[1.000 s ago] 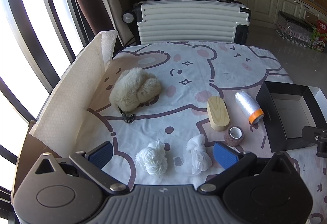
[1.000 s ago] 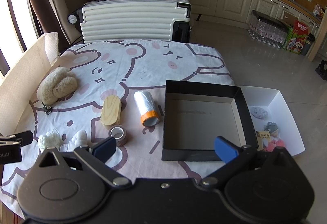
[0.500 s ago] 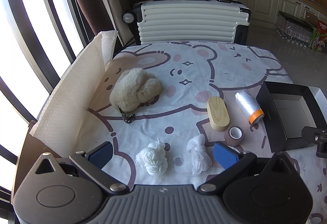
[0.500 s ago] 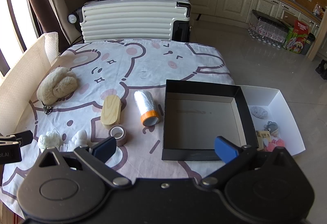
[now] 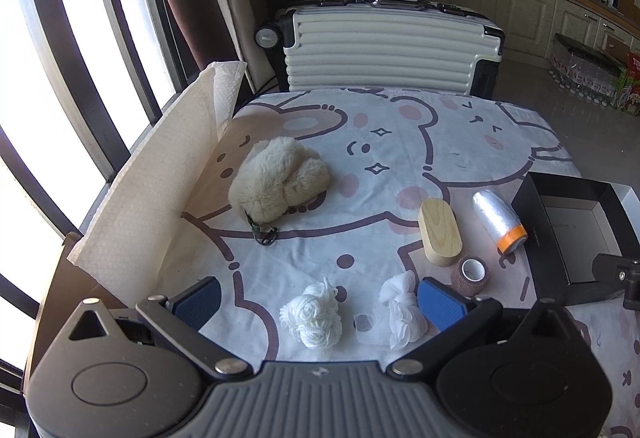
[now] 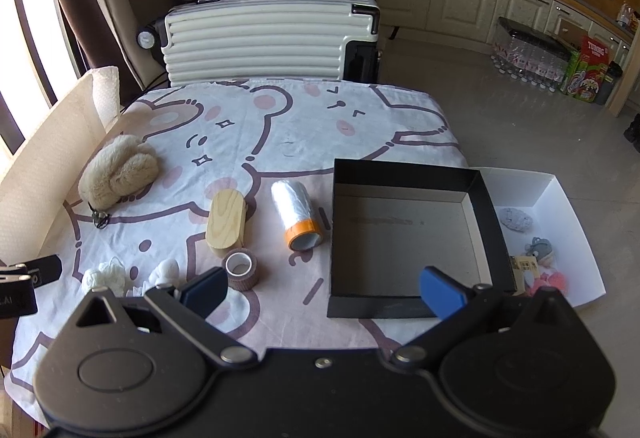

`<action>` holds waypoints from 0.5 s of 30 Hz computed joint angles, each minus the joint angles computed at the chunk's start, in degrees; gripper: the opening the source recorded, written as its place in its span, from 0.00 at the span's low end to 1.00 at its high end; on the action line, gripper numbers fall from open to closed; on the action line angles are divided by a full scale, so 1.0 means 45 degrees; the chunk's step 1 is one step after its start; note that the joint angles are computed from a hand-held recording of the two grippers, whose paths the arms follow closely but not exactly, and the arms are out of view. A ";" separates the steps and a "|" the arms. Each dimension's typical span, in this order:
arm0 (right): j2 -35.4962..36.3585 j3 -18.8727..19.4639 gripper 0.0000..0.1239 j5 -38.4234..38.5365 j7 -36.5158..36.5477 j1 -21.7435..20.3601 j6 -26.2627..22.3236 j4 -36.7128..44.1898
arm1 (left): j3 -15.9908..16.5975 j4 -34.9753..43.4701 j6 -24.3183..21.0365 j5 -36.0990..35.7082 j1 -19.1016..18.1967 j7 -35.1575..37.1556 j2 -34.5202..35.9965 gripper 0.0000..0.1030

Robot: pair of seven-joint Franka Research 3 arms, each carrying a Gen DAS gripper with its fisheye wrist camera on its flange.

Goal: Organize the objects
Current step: 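Lower the left tool onto the white yarn skein while the right tool lowers onto the white cloth bundle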

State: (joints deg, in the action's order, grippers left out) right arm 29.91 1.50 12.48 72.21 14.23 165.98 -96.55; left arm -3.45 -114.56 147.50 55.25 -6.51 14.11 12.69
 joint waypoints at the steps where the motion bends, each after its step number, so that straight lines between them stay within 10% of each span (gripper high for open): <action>1: 0.0012 0.0045 0.83 0.0034 -0.0019 -0.0013 -0.0025 0.0016 | 0.0018 -0.0030 0.0012 -0.0015 0.0025 0.0001 -0.0013 1.00; 15: 0.0787 0.0390 0.83 0.0000 -0.0309 0.0425 -0.0920 0.1268 | 0.0250 -0.0873 0.0284 -0.0159 0.0721 -0.0201 -0.0440 1.00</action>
